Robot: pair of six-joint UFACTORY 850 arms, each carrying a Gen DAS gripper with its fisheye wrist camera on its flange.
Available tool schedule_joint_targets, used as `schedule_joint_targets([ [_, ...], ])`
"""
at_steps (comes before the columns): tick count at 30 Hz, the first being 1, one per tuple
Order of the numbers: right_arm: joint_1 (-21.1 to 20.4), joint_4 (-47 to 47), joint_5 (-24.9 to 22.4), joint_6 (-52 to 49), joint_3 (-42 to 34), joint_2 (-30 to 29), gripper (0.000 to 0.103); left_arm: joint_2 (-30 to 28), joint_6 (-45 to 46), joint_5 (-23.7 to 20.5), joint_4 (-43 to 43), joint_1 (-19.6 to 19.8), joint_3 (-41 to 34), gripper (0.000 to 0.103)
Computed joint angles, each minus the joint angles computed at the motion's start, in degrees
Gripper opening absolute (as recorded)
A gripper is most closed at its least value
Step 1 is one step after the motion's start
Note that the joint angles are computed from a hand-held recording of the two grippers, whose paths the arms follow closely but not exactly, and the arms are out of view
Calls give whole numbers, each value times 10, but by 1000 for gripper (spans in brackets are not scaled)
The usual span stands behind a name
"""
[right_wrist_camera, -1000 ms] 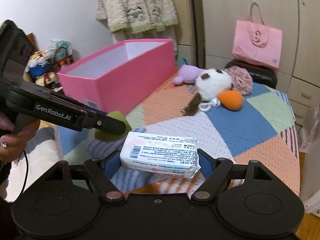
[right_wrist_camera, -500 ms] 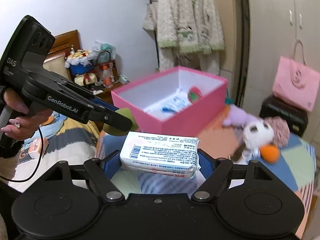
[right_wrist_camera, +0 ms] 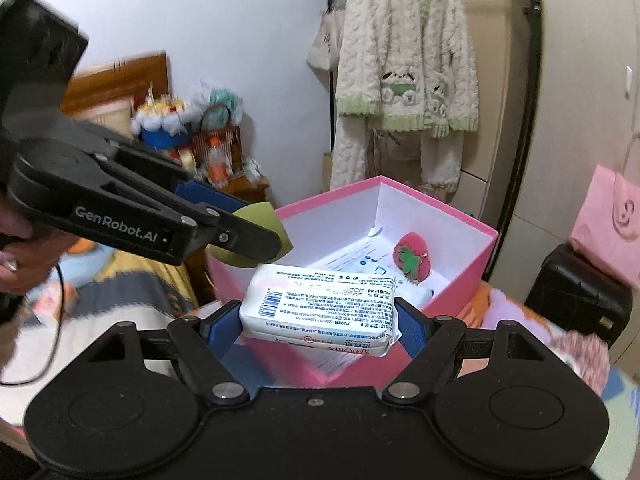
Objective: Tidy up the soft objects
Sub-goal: 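Lower the green sponge into the box with the left gripper while the right drops the packet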
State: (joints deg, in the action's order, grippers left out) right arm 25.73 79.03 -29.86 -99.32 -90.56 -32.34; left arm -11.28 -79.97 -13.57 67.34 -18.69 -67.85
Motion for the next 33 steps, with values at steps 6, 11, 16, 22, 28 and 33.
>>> schedule_joint_targets([
  [6, 16, -176, 6, 171, -126, -80, 83, -52, 57, 13, -62, 32, -36, 36],
  [11, 26, -278, -2, 273, -201, -135, 83, -83, 282, 40, -296, 65, -64, 36],
  [16, 36, -368, 13, 336, -242, -161, 83, -106, 407, 27, -403, 75, -84, 36],
  [22, 46, -473, -8, 415, -300, -196, 83, -124, 397, 37, -383, 77, -85, 37],
  [28, 52, -530, -20, 452, -320, -208, 85, -139, 446, 8, -426, 76, -104, 43],
  [33, 51, -532, -15, 456, -307, -196, 86, -129, 504, 11, -485, 77, -97, 53],
])
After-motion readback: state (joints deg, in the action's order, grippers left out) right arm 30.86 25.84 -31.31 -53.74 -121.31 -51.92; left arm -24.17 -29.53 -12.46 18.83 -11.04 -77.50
